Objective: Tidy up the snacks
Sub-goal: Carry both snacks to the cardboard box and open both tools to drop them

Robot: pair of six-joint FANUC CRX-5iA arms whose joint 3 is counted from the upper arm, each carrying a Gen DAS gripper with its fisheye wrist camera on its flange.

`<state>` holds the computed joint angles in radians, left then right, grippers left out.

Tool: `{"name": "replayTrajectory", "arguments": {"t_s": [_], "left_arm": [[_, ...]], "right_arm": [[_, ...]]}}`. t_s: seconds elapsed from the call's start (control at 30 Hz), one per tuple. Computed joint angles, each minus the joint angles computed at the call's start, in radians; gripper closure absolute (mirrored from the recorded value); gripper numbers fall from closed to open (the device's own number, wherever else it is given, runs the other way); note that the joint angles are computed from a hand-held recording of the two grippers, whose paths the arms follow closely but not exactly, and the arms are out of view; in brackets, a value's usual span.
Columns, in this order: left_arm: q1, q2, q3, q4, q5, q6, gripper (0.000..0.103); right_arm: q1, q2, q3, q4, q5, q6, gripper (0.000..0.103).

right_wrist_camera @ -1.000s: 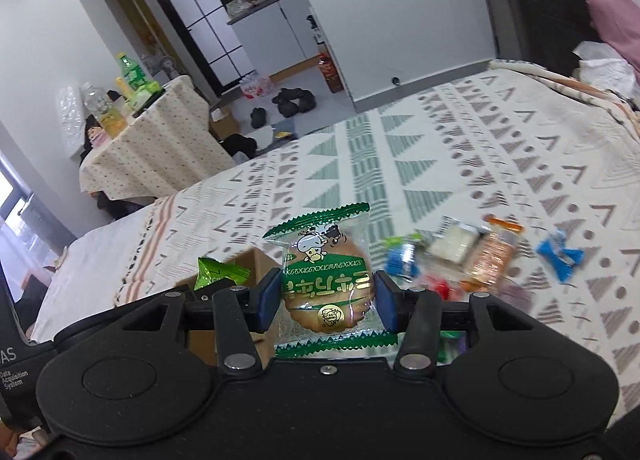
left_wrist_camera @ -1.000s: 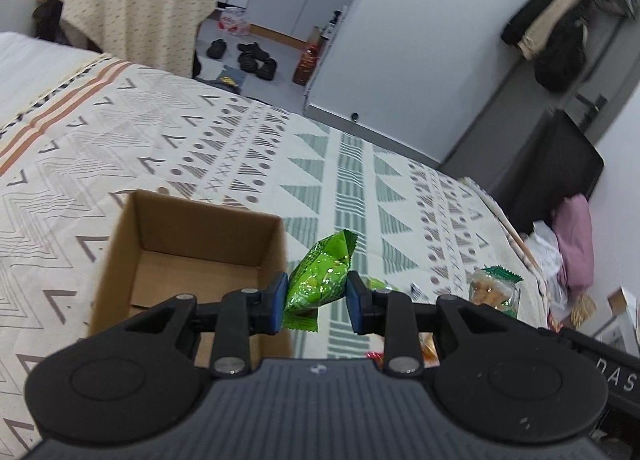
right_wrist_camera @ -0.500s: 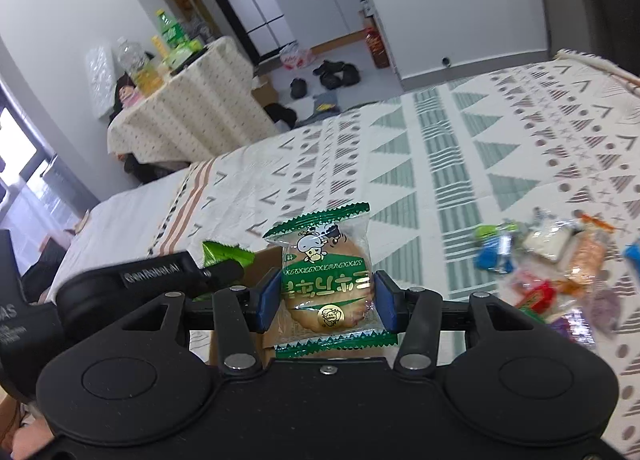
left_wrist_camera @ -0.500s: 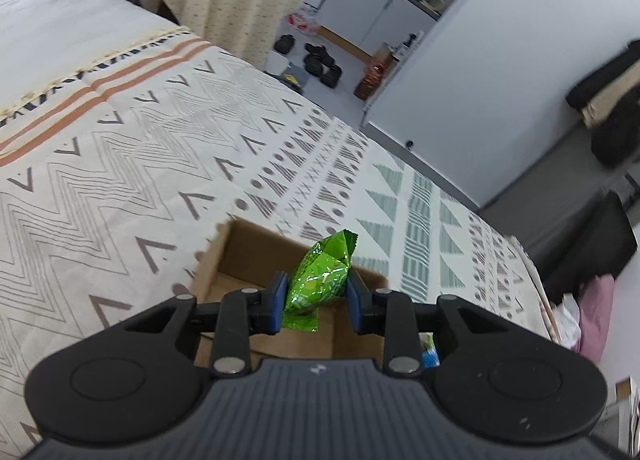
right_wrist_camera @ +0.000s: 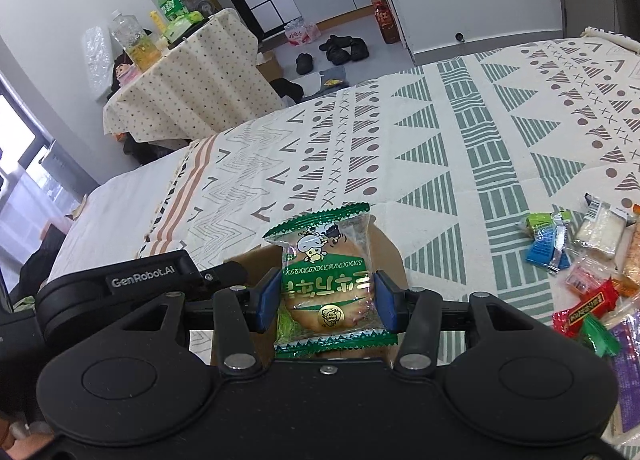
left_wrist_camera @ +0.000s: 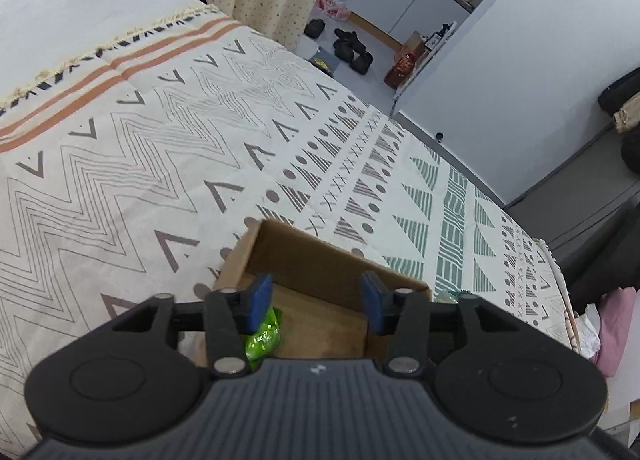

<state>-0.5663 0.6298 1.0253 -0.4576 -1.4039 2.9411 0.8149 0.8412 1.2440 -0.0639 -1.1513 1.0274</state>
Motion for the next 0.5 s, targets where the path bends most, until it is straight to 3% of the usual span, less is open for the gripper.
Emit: {"name": "replayTrajectory", "arguments": {"t_s": [0.1,0.2,0.33,0.5], "left_arm": [[-0.005,0.022,0.044,-0.015,-0.053,0.007,0.03],[-0.006,0.037,0.074,-0.006,-0.076,0.004,0.025],[-0.017,0.095,0.179,-0.002,-0.135,-0.047,0.016],[-0.032,0.203,0.376,0.013,-0.239,-0.138,0.011]], "right_arm": [[-0.005,0.023,0.038,-0.013,-0.003,0.001,0.053],[-0.014,0.009,0.013,-0.032,0.025,-0.007,0.041],[-0.023,-0.08,-0.144,-0.009,0.103,-0.022,0.029],[-0.037,-0.172,-0.297,0.03,0.15,-0.042,0.026]]}}
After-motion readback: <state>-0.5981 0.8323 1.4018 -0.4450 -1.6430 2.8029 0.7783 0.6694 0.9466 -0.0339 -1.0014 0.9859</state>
